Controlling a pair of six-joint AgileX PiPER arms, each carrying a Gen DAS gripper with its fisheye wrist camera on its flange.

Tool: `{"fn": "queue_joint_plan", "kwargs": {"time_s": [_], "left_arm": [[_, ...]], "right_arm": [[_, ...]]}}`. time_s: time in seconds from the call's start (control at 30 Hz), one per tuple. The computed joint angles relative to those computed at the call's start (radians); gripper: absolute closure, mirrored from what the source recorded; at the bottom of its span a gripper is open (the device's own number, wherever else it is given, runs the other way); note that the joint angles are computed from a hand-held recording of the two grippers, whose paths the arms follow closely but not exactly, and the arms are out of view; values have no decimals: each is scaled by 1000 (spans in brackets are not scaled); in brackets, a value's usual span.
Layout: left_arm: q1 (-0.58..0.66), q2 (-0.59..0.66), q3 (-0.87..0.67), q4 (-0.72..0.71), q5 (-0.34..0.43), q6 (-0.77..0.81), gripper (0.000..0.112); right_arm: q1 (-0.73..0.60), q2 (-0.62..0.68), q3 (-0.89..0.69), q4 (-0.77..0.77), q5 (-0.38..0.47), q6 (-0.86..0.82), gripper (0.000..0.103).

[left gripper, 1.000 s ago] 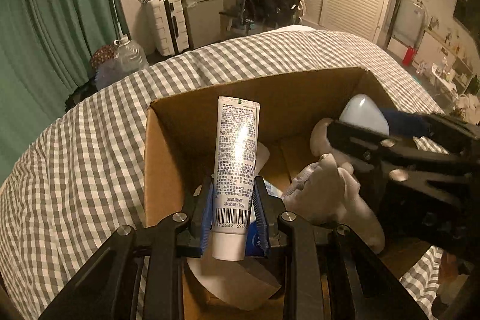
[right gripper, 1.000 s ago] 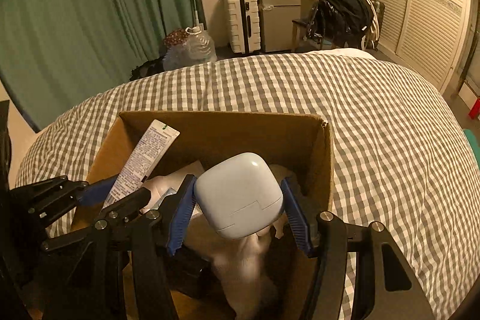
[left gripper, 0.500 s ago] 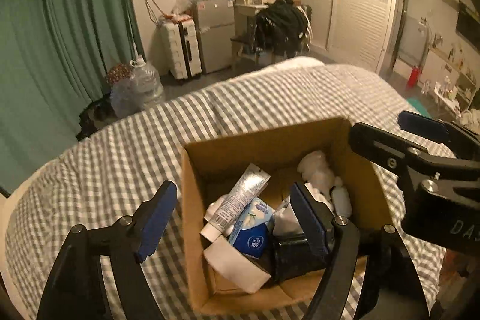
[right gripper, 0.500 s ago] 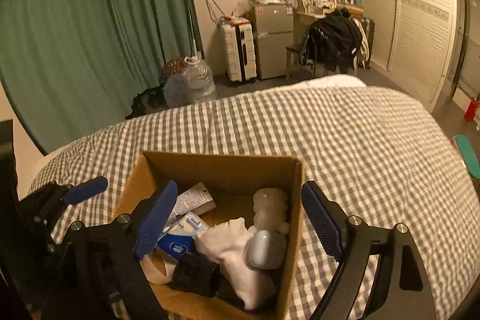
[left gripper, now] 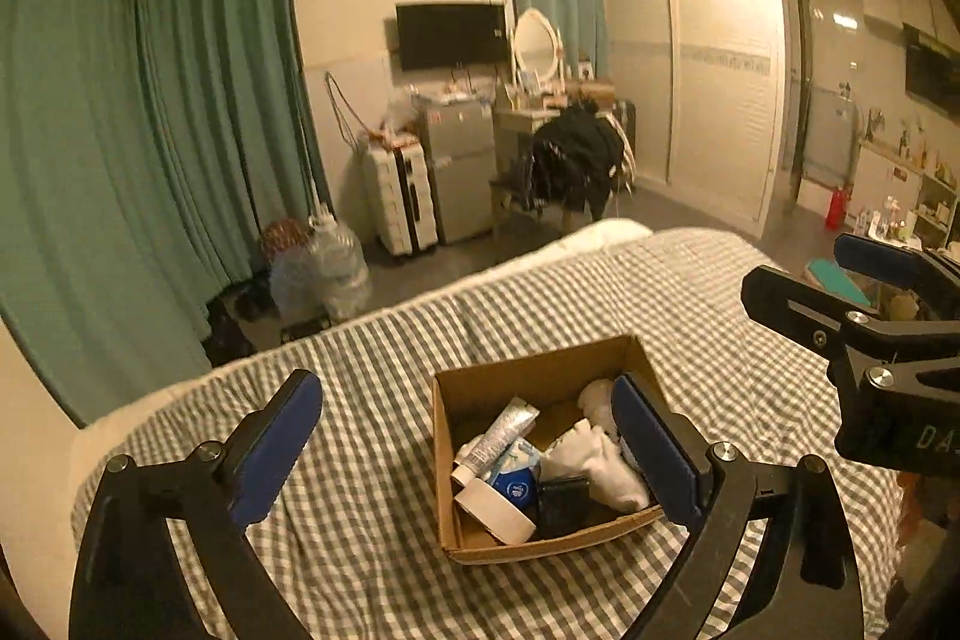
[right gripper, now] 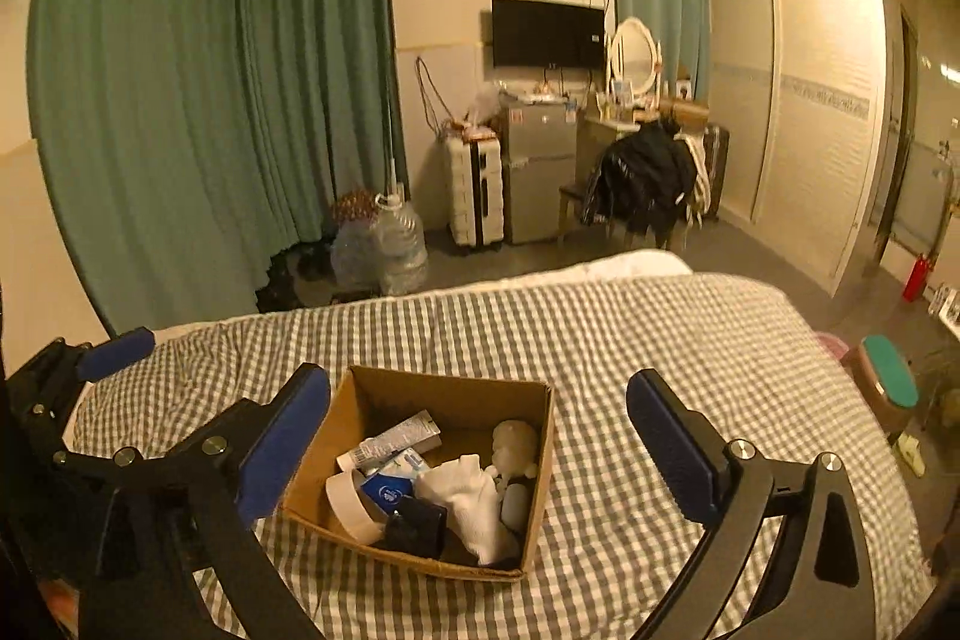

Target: Organize objects

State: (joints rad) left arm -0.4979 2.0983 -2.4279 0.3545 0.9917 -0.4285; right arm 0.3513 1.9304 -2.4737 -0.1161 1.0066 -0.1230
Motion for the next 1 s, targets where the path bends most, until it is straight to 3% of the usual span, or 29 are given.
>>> {"fn": "queue_joint_plan", "kwargs": {"time_s": [0.23,0.4,0.57,0.7,0.87,1.0], "left_arm": [[-49,-206,265,159,-103,-166,9],[-76,-364,534,274,-223,-361,9],[-122,-438,735,477,-267,-620,9],[-169,-456,852,633,-272,-791,9],[-217,-446,987,788,-273,-988,9],[-240,-404,1018,835,-241,-1040,9]], "right_arm": [[29,-227,283,-44,-127,22,2],[21,-374,506,-68,-245,50,1],[-15,-501,745,-9,-369,-3,1],[-82,-558,907,183,-435,-158,1],[-82,-604,1137,71,-637,-105,1],[-89,-613,1294,-127,-823,58,1]]}}
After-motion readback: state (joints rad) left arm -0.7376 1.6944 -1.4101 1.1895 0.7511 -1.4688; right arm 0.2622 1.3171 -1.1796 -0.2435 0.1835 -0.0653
